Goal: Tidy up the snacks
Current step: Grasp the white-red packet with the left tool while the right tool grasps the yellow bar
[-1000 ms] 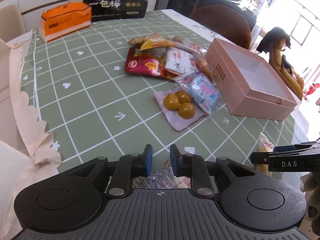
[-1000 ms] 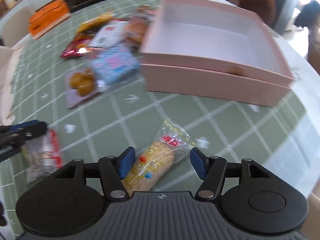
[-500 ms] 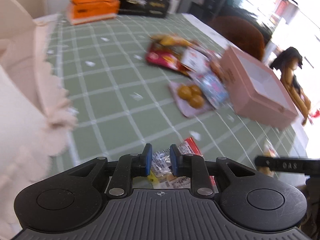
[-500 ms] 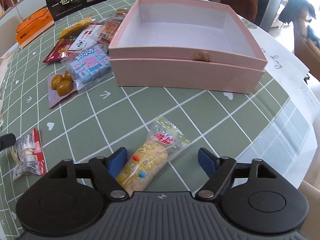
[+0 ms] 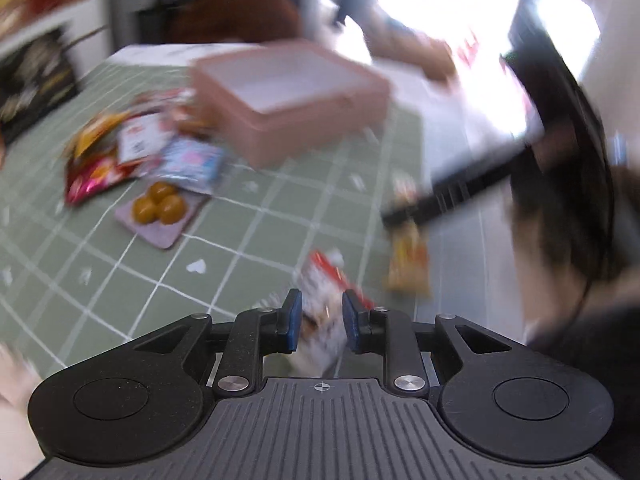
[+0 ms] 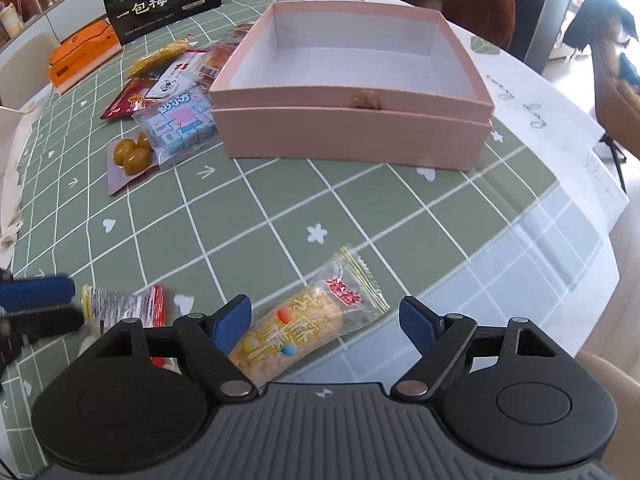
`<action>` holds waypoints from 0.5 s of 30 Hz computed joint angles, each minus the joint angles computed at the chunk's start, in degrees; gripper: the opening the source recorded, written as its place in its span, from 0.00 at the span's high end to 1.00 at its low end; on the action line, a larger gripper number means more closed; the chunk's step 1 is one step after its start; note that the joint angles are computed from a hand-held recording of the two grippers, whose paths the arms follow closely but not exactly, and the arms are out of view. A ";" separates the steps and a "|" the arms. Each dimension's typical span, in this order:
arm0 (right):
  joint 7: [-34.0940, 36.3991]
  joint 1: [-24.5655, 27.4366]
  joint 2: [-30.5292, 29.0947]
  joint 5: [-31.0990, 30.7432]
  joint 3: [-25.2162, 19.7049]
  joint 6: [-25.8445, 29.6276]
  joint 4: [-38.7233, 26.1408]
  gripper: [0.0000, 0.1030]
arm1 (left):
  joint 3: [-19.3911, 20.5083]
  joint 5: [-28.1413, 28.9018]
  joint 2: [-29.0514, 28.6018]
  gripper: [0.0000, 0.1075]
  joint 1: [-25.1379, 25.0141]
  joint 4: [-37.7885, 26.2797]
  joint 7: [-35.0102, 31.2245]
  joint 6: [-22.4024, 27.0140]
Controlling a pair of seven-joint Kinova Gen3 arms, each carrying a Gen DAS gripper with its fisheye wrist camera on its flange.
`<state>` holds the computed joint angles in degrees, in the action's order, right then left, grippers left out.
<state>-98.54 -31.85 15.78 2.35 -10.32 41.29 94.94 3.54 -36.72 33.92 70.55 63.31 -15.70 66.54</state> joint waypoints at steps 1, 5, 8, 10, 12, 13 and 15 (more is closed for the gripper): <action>0.06 0.25 -0.12 -0.35 -0.01 0.20 0.08 0.21 | 2.65 -1.05 1.31 0.76 -1.16 -2.05 -2.33 2.33; 0.94 1.48 -0.82 -2.03 -0.22 0.10 0.64 0.21 | 12.21 -5.23 6.55 0.73 -4.66 -10.11 -11.65 11.65; 1.27 1.91 -1.36 -2.41 -0.15 -0.26 1.03 0.21 | 10.62 -6.77 10.47 0.70 -3.37 -15.20 -13.98 16.20; 0.67 1.78 -1.56 -1.98 0.16 -0.40 1.24 0.21 | 5.32 -5.66 10.97 0.70 -2.02 -15.30 -10.86 15.95; -0.47 1.52 -1.96 -1.15 0.55 -1.02 1.93 0.21 | 0.01 -3.08 10.78 0.70 -1.57 -14.84 -6.20 15.43; -0.90 1.47 -2.09 -0.83 0.63 -1.14 2.13 0.21 | -2.65 -1.14 9.79 0.70 -1.49 -13.29 -3.87 13.93; -1.73 1.31 -2.54 0.09 0.83 -1.34 2.54 0.21 | -7.37 1.25 7.38 0.74 -0.29 -8.71 0.79 9.45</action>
